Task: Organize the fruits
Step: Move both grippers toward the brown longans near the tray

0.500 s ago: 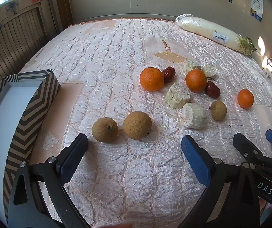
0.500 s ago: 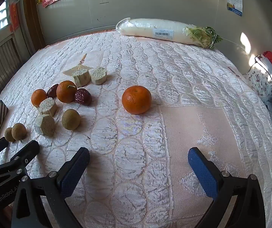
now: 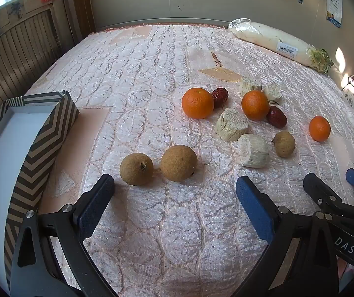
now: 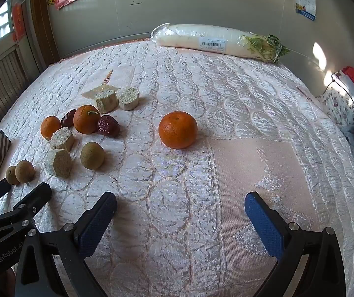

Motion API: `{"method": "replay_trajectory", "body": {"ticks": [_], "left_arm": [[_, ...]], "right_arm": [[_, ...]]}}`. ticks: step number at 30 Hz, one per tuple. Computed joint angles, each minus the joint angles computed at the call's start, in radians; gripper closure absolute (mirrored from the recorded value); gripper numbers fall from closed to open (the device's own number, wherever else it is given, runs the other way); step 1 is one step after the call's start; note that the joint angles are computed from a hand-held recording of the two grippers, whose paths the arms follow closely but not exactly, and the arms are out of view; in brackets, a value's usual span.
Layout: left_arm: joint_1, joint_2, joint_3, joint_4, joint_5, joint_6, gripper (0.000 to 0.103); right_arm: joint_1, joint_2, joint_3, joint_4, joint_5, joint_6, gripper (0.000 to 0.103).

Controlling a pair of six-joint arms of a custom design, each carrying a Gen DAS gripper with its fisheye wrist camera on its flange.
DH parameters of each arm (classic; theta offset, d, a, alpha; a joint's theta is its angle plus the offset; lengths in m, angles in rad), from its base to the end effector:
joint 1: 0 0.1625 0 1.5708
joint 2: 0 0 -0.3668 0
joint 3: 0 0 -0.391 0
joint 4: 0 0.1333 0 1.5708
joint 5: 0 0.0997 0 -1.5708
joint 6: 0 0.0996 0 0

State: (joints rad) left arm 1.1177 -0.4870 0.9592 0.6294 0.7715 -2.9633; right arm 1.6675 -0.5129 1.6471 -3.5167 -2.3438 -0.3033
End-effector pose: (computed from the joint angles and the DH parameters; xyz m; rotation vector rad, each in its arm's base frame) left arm -0.0851 -0.6424 0.0493 0.4989 2.2838 -0.6852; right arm 0.1219 -0.5963 0.0114 0.0592 -2.2030 0.8367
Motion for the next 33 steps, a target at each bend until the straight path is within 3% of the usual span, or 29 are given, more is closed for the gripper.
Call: {"method": "replay_trajectory", "body": {"ticks": [8, 13, 26, 33], "left_arm": [[0.006, -0.017, 0.009, 0.028, 0.026, -0.007, 0.004], [-0.010, -0.105, 0.122, -0.048, 0.011, 0.029, 0.004], [-0.035, -0.195, 0.204, -0.089, 0.012, 0.055, 0.004], [-0.032, -0.203, 0.206, -0.084, 0.008, 0.063, 0.004]], "right_arm": [[-0.001, 0.001, -0.002, -0.015, -0.002, -0.011, 0.000], [0.023, 0.000, 0.017, -0.076, -0.027, -0.036, 0.000], [0.076, -0.018, 0.059, -0.214, 0.011, -0.107, 0.000], [0.085, -0.018, 0.065, -0.230, 0.024, -0.119, 0.001]]}}
